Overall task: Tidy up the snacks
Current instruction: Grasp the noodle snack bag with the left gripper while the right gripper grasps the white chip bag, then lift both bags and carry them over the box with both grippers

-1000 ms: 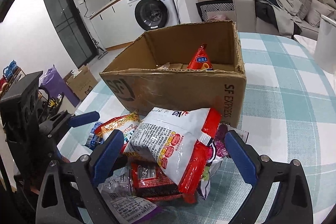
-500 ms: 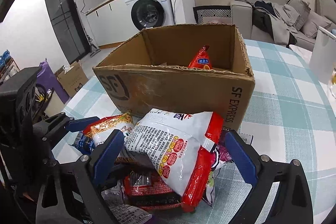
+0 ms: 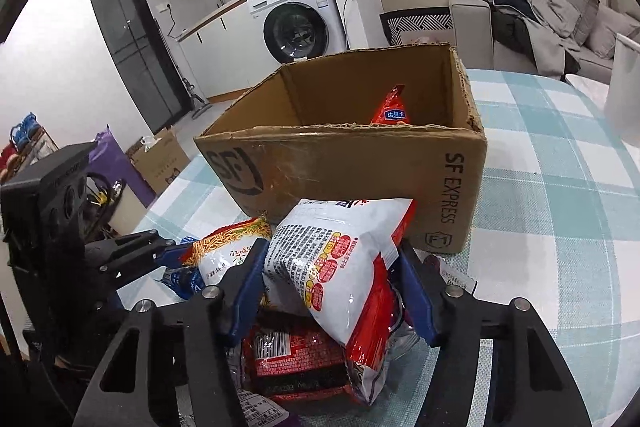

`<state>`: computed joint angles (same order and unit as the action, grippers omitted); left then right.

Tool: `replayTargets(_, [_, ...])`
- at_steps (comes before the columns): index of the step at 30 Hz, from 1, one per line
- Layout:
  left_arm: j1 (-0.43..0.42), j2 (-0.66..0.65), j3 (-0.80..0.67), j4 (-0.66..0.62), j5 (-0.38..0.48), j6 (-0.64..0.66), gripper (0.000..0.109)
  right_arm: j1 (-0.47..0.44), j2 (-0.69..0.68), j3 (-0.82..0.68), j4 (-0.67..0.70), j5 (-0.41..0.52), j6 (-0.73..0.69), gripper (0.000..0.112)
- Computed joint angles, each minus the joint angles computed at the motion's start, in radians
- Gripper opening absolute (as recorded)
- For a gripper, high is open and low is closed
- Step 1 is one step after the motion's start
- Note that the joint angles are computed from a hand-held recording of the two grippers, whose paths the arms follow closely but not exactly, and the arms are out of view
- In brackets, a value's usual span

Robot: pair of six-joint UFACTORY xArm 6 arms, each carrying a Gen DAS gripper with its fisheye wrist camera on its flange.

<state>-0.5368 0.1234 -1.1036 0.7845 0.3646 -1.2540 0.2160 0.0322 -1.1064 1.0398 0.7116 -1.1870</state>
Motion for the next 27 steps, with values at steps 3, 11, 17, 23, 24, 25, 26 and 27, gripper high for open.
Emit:
replayTargets(3, [0.001, -0.002, 0.001, -0.005, 0.002, 0.005, 0.057, -0.008, -0.002, -0.002, 0.010, 0.017, -0.002, 0.056])
replayTargets(11, [0.009, -0.043, 0.048, 0.002, -0.024, -0.002, 0.056, -0.035, -0.024, -0.001, 0.033, 0.072, -0.025, 0.051])
replayTargets(17, [0.007, -0.090, 0.086, 0.057, -0.037, -0.046, 0.055, -0.057, -0.065, 0.012, 0.069, 0.109, -0.072, 0.050])
replayTargets(23, [-0.004, -0.142, 0.112, 0.090, -0.023, -0.077, 0.055, -0.072, -0.108, 0.031, 0.105, 0.124, -0.093, 0.050])
replayTargets(24, [-0.005, -0.151, 0.117, 0.095, -0.022, -0.083, 0.055, -0.077, -0.112, 0.032, 0.112, 0.129, -0.096, 0.050])
replayTargets(25, [-0.006, -0.163, 0.123, 0.102, -0.018, -0.090, 0.055, -0.081, -0.118, 0.034, 0.121, 0.133, -0.099, 0.050])
replayTargets(26, [-0.008, -0.165, 0.121, 0.105, -0.015, -0.094, 0.055, -0.086, -0.123, 0.034, 0.130, 0.135, -0.102, 0.050])
replayTargets(27, [-0.010, -0.167, 0.117, 0.106, -0.012, -0.096, 0.055, -0.091, -0.127, 0.035, 0.136, 0.137, -0.103, 0.050])
